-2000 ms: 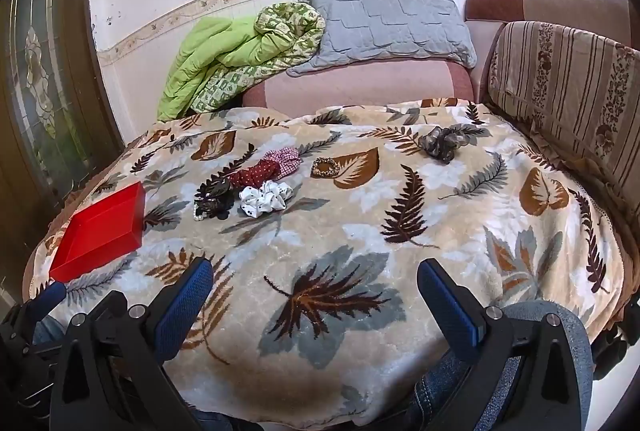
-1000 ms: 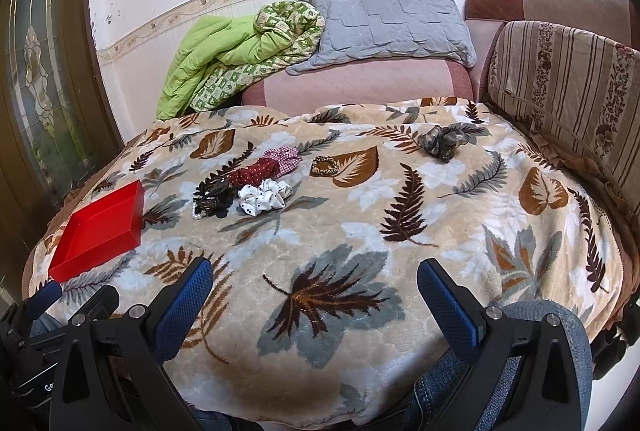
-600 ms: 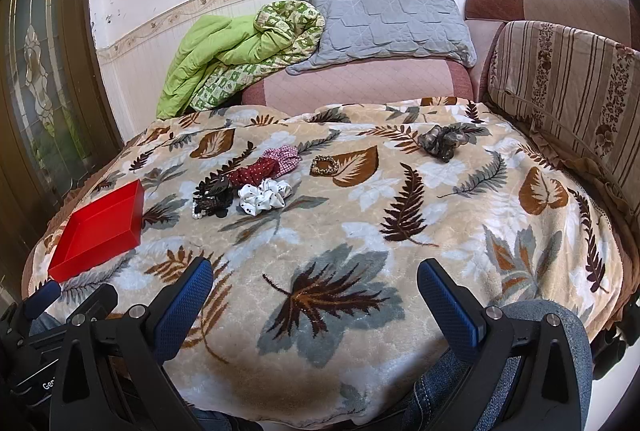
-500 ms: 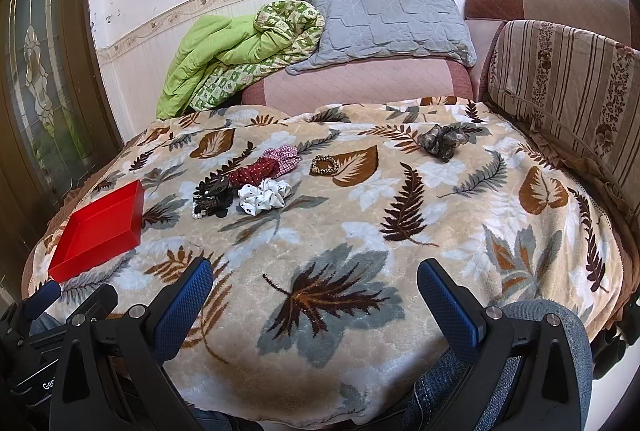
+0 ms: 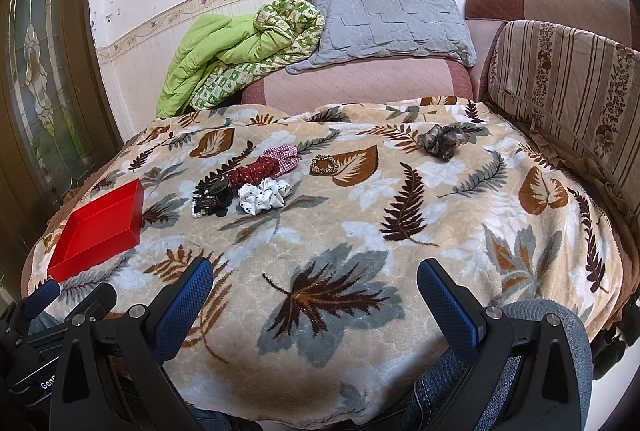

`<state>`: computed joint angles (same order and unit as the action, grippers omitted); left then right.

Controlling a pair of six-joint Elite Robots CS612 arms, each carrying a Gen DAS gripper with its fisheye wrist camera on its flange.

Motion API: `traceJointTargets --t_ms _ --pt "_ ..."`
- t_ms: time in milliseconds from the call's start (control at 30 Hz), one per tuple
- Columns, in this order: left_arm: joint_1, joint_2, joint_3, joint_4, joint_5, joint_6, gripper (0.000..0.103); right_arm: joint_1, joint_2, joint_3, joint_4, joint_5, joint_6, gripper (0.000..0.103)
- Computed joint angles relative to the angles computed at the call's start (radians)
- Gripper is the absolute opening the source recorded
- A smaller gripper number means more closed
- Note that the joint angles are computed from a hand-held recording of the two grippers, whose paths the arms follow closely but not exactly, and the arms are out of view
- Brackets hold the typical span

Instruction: Organize jewelry

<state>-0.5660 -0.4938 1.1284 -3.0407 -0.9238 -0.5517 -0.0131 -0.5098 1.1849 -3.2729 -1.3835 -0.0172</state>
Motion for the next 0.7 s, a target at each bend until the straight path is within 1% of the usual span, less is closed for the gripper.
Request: traceJointTargets --t_ms 367,533,567,600,700 --pt "-0.001 0.004 -0.002 -0.015 0.003 0.003 0.103 -0.001 0.001 -0.002 0.002 0.000 0.000 0.103" --pt "0.000 0.000 0.000 0.008 0.000 -0.004 0.103 0.000 0.002 -0.008 0.018 0.002 -0.008 0.103" --pt "0.002 -0.001 0.002 0.005 -0.002 0.000 0.103 0.000 0.005 -0.015 0.025 0.001 -0.013 0.103" --pt "0.001 0.011 -0.005 -0.040 0.016 0.018 0.103 0.000 0.007 -0.023 0.032 0.002 -0.019 0.103" --pt "0.011 0.006 0.004 -0.055 0.012 0.011 0.103 0.001 0.019 -0.051 0.039 0.002 -0.035 0.103"
